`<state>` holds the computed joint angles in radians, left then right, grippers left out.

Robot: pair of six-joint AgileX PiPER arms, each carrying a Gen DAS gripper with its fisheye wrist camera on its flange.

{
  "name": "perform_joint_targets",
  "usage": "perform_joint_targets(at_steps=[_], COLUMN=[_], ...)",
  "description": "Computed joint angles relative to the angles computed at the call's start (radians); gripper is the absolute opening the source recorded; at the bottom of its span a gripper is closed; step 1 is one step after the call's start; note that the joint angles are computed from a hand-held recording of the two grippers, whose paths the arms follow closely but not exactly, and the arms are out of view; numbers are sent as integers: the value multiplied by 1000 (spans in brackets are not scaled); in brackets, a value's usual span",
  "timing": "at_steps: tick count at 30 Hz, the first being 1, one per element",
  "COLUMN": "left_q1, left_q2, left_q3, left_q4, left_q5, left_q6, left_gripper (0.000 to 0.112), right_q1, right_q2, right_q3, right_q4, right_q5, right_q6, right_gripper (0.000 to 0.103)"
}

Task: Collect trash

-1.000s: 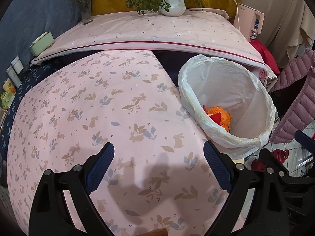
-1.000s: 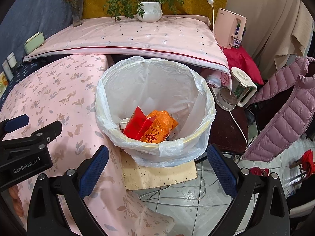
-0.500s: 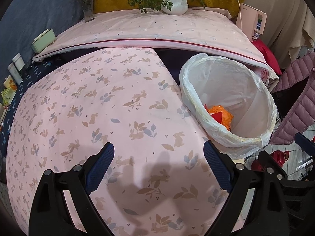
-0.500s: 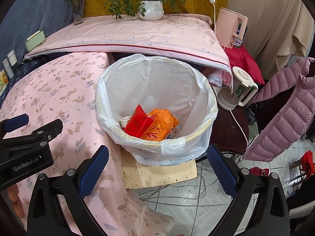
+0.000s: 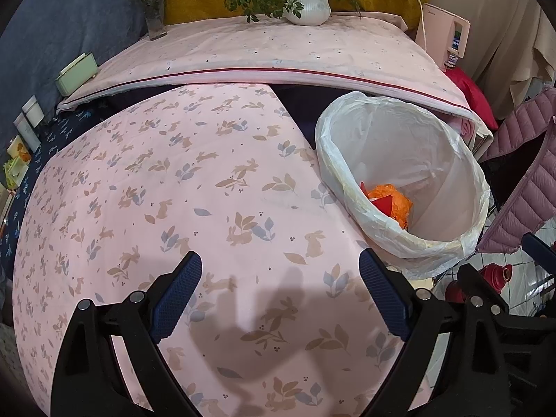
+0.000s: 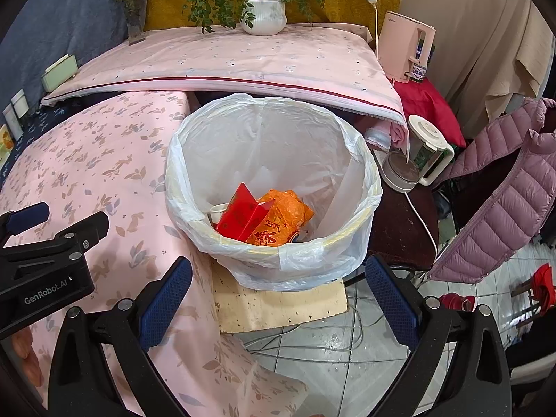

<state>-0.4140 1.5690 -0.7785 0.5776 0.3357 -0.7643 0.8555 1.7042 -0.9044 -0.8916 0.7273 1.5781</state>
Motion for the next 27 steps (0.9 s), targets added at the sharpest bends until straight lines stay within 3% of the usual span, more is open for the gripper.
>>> perform_joint_targets(at_steps=[27], left_q1=[-4], left_q2=[1], left_q3=[3], left_q4=[11], left_q5=[0], left_q6=[-13], left_gripper=[87], right_q1=[1], right_q2=[2], right_q3=[-1], right_q4=[0], right_q5=[0], right_q6=[1], right_gripper=[96])
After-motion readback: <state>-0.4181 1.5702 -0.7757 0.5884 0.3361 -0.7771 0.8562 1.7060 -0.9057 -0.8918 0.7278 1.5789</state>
